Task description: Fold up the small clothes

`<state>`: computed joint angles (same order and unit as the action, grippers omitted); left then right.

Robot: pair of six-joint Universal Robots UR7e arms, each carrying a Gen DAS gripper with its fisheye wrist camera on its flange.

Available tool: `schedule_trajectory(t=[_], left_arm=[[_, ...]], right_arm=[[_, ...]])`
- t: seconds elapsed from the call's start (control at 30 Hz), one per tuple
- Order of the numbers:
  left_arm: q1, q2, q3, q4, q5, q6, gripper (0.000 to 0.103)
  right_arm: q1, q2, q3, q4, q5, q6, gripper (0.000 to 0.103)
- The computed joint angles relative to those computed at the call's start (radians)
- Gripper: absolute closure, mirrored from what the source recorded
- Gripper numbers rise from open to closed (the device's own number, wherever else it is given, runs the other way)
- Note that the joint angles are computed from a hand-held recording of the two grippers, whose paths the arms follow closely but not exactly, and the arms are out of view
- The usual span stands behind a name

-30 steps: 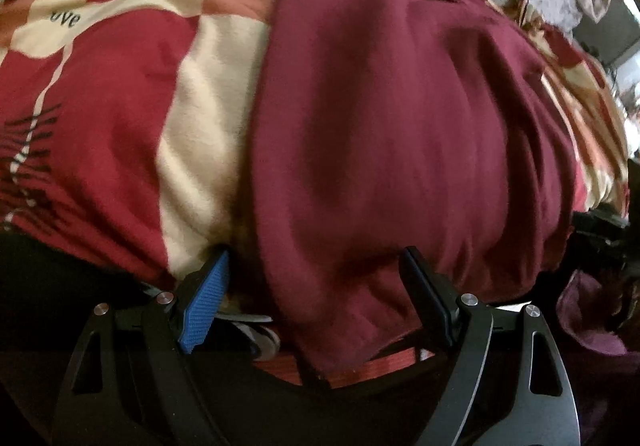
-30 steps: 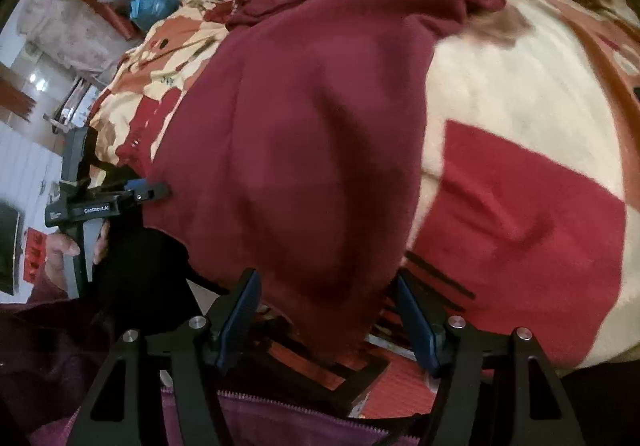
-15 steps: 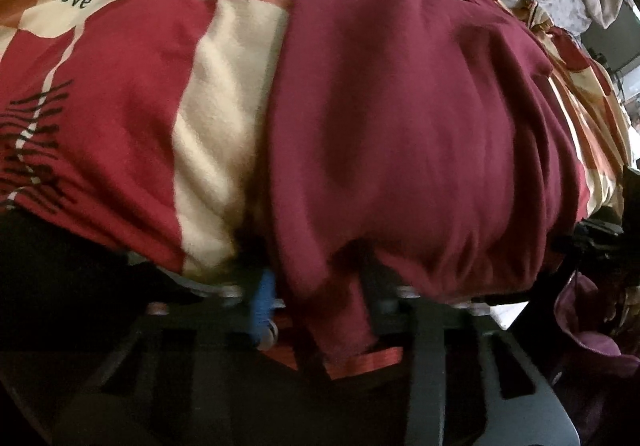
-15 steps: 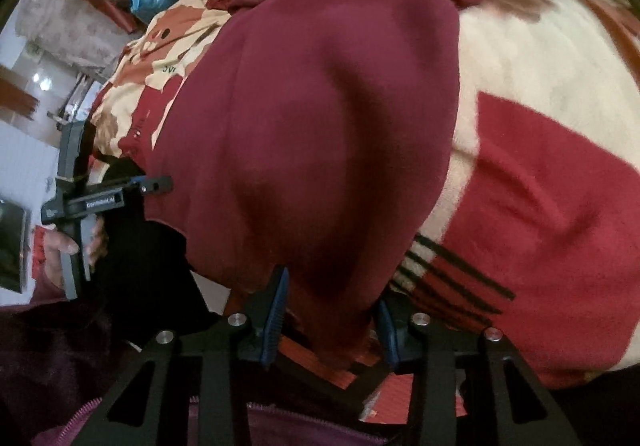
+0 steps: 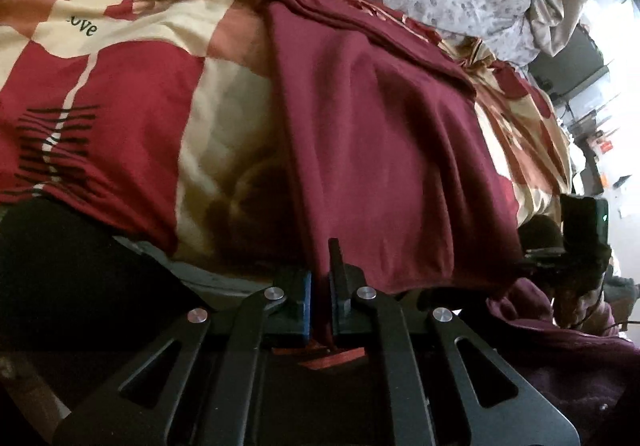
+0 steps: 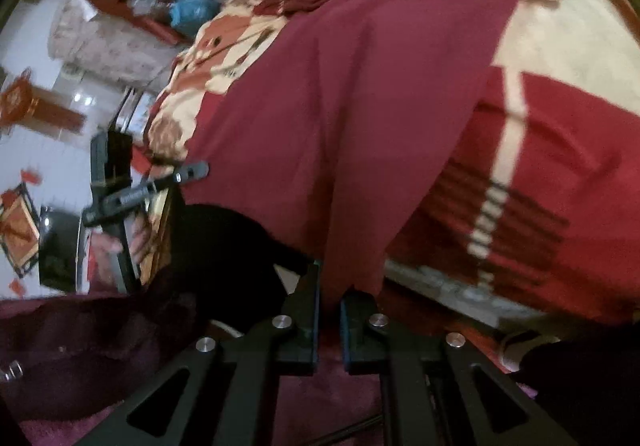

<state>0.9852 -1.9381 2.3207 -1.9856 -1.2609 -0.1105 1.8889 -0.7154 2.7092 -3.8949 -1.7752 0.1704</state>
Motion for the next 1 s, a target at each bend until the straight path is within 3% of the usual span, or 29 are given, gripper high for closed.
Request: schedule_trajectory(t=[0.13, 0.37, 0.47, 0.6, 0.73, 0.87, 1.0], left_arm=[[0.019, 0.026, -0.007, -0.026, -0.004, -0.011, 0.098], [0.047, 0.111, -0.100, -0.145, -0.082, 0.031, 0.098], [0.052, 0.214, -0.170, -0.258, -0.093, 0.059, 0.098], [0.054, 0.384, -0.279, -0.419, -0.095, 0.114, 0.098], [0.070, 0.595, -0.422, -0.534, -0.087, 0.137, 0.098], [0.093, 0.785, -0.577, -0.557, -0.038, 0.137, 0.098], [0.128, 0.953, -0.732, -0.512, 0.010, 0.105, 0.098]], right_arm=[[0.000, 0.001, -0.014, 0.003, 0.016, 0.006, 0.096], [-0.052, -0.113, 0.025, -0.160, 0.125, -0.046, 0.097], [-0.068, -0.197, 0.001, -0.175, 0.143, -0.069, 0.097], [-0.096, -0.332, -0.074, -0.099, 0.132, -0.108, 0.097], [-0.139, -0.397, -0.170, -0.032, 0.085, -0.103, 0.097], [-0.234, -0.435, -0.258, 0.089, 0.084, -0.087, 0.097], [-0.335, -0.402, -0.356, 0.173, 0.081, -0.051, 0.097]])
